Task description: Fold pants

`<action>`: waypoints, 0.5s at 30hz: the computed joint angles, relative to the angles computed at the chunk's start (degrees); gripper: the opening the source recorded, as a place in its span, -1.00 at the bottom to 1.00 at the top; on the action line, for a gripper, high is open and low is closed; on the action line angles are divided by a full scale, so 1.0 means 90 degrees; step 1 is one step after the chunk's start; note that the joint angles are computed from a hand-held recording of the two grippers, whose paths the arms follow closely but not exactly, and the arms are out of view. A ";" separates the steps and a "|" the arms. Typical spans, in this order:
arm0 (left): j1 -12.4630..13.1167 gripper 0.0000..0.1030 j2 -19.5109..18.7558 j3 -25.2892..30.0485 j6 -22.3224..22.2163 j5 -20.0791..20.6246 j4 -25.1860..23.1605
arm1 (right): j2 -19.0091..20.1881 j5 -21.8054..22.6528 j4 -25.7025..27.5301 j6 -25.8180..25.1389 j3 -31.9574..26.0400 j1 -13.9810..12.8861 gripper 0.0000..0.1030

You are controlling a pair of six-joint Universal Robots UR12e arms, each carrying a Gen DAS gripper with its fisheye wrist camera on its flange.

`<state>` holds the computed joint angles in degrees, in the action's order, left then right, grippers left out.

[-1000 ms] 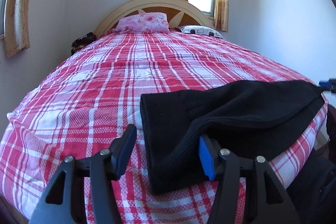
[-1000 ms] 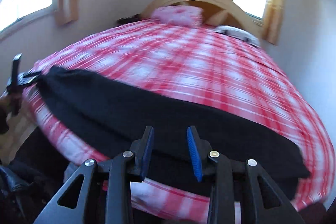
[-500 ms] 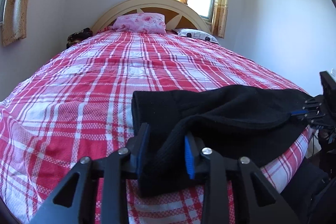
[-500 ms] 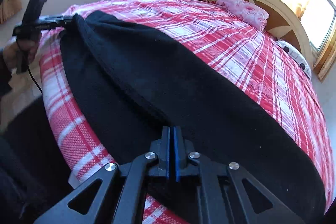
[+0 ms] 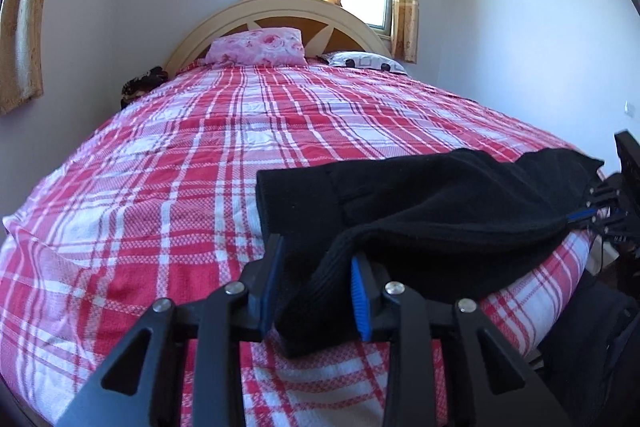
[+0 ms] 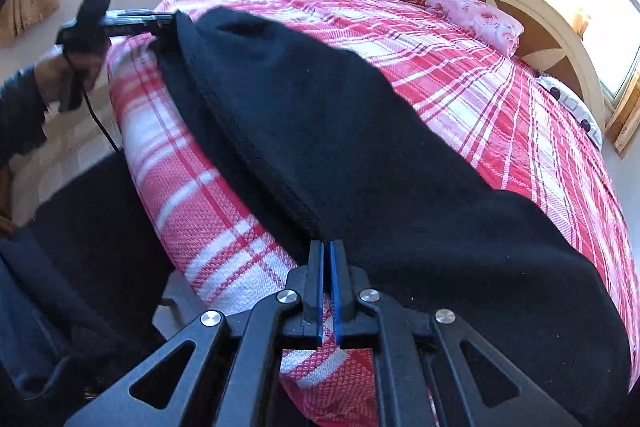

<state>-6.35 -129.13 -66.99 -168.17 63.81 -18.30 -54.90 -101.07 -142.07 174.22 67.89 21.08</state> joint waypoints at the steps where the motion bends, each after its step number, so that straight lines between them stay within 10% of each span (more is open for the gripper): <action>1: 0.0006 -0.34 0.0012 -0.0018 0.0048 -0.0030 -0.0021 | -0.0001 0.0031 0.0001 0.0041 -0.0004 -0.0009 -0.94; 7: 0.0069 0.18 0.0114 -0.0205 0.0382 0.0062 0.0142 | -0.0046 0.0146 -0.0031 -0.0019 0.0067 -0.0037 -0.91; 15: 0.0218 0.41 0.0289 -0.0306 0.0356 -0.0167 0.0185 | -0.0141 0.0374 -0.0153 0.0021 0.0146 -0.0056 -0.90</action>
